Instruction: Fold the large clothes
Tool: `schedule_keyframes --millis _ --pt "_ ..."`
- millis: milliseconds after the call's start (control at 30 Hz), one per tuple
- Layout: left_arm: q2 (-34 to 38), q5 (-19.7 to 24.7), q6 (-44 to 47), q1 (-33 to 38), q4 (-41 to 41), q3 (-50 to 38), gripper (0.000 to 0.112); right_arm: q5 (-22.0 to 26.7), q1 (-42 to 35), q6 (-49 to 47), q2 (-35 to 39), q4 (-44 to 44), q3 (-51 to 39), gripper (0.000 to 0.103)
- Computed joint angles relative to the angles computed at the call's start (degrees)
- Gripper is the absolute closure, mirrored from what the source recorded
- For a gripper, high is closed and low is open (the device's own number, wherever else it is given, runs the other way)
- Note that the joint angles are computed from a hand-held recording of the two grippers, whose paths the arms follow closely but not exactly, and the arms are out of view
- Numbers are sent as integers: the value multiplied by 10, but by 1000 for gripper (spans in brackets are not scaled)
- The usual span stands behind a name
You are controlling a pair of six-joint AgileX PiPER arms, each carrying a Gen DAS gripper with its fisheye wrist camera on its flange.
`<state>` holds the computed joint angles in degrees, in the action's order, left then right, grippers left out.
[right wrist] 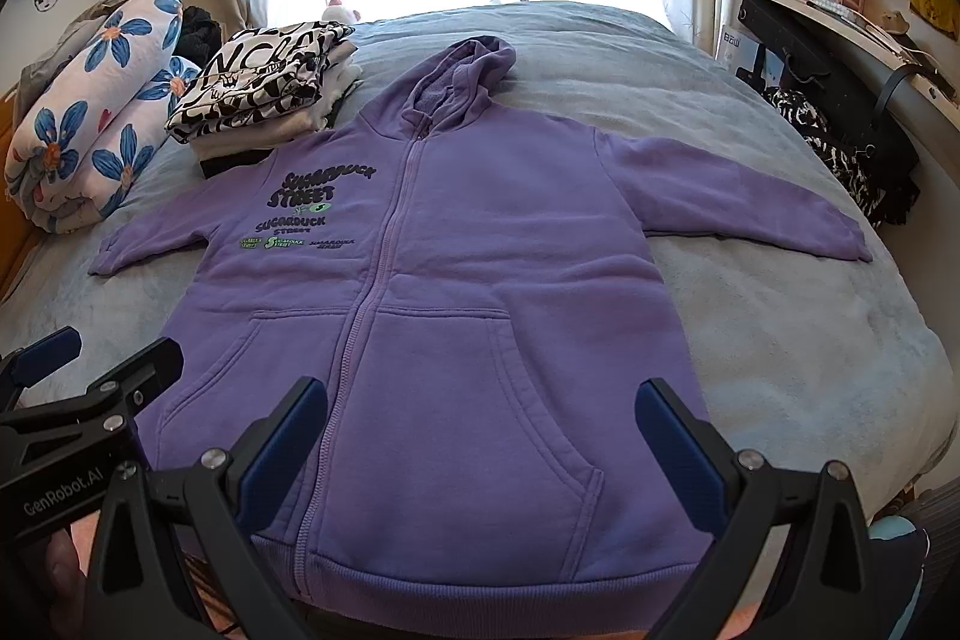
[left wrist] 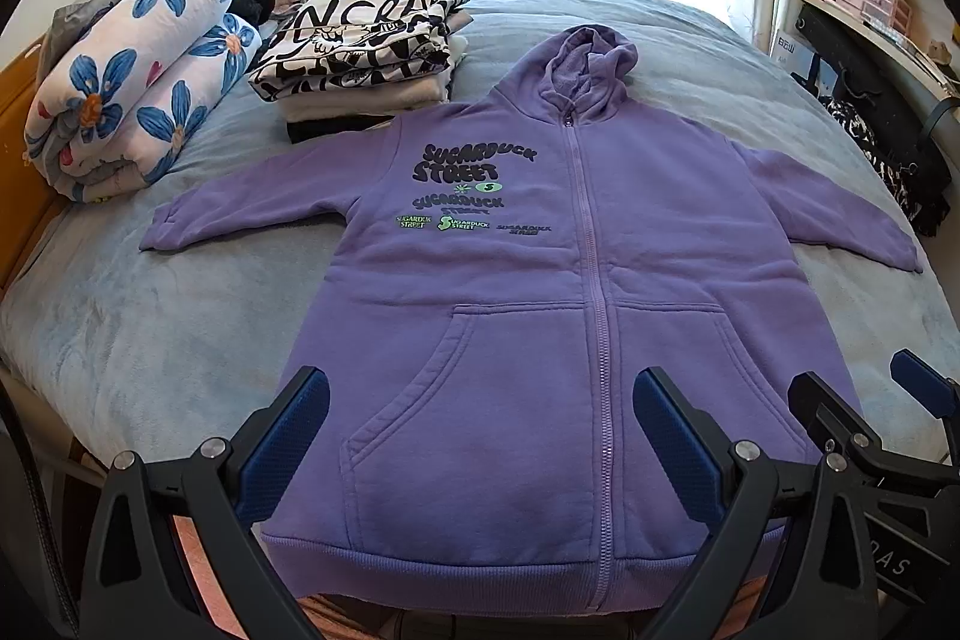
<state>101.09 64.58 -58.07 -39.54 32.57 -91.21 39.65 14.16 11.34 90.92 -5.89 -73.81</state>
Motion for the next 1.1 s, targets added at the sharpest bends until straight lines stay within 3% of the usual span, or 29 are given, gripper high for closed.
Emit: schedule_keyframes --millis 300,533,833,1100 --pt "14 0 14 4 -2 -20 12 0 -8 -16 5 15 -8 0" --pt "32 -1 29 5 8 -56 12 -30 -9 -25 -7 23 5 0" --pt "69 9 81 17 -11 -146 12 -15 -20 -19 17 -25 -85 0" --pt "125 10 143 25 -32 -274 12 -2 -100 -147 35 99 -164 0"
